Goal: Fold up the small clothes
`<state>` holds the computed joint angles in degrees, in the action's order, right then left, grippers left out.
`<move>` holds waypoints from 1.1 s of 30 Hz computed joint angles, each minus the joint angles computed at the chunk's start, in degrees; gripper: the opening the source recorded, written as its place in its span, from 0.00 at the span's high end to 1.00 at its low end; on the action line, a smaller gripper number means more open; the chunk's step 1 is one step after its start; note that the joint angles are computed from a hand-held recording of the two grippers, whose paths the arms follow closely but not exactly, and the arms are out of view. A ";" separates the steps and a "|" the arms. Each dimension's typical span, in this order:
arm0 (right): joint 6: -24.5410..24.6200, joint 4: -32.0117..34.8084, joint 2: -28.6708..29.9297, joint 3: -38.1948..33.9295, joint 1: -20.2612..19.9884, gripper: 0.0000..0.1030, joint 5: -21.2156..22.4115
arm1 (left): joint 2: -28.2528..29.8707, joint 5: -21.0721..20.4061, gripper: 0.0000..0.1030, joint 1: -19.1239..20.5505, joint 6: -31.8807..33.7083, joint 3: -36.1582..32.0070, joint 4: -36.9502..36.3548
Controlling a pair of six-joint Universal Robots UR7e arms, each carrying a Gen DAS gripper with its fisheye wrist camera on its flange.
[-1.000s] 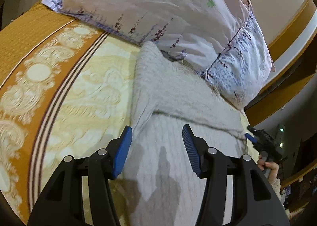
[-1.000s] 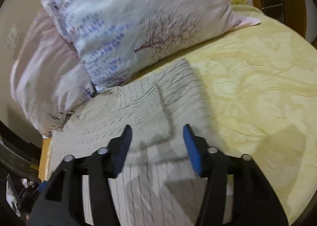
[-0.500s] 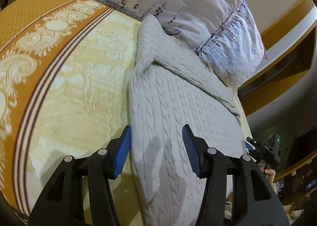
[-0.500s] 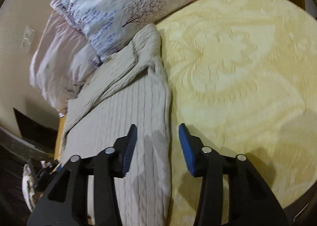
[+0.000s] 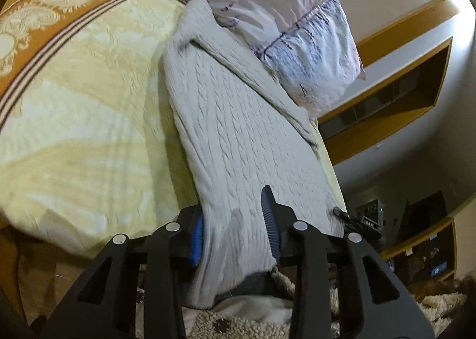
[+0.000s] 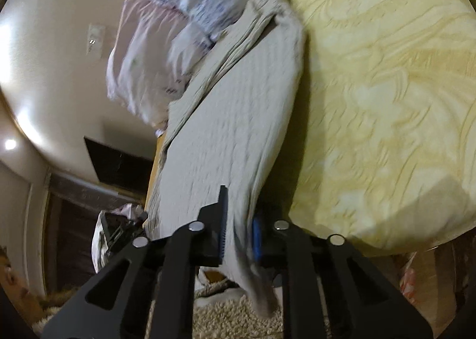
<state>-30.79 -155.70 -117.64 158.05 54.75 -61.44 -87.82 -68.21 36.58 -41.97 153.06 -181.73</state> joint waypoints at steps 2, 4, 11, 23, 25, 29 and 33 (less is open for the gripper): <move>-0.08 -1.76 0.86 0.56 1.41 0.86 -1.29 | -0.25 -0.05 0.68 -0.51 -0.57 0.37 0.39; 0.49 -4.26 1.65 0.96 2.91 0.88 -2.51 | -0.08 0.02 0.75 -0.50 -0.96 0.36 0.53; 2.06 -21.68 4.33 2.78 9.33 0.93 -5.65 | -0.92 3.01 0.94 -1.27 0.59 -1.53 5.45; 3.06 -56.28 21.48 -2.45 25.77 0.93 -17.22 | 1.90 11.58 0.94 0.42 12.53 -10.27 0.34; 2.45 -57.77 22.83 -3.86 27.16 0.93 -18.48 | 3.84 12.51 0.95 1.08 15.12 -12.69 -0.72; 1.89 -59.04 26.12 -7.93 30.34 0.93 -22.44 | 7.49 13.95 0.95 2.37 19.20 -16.95 -1.63; 2.43 -58.16 28.67 -12.30 32.06 0.93 -24.46 | 12.12 14.20 0.95 4.45 22.85 -23.17 -2.29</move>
<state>-28.36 -213.86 -88.97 145.75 86.81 -85.90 -75.70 -54.01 41.03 -19.12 129.90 -184.02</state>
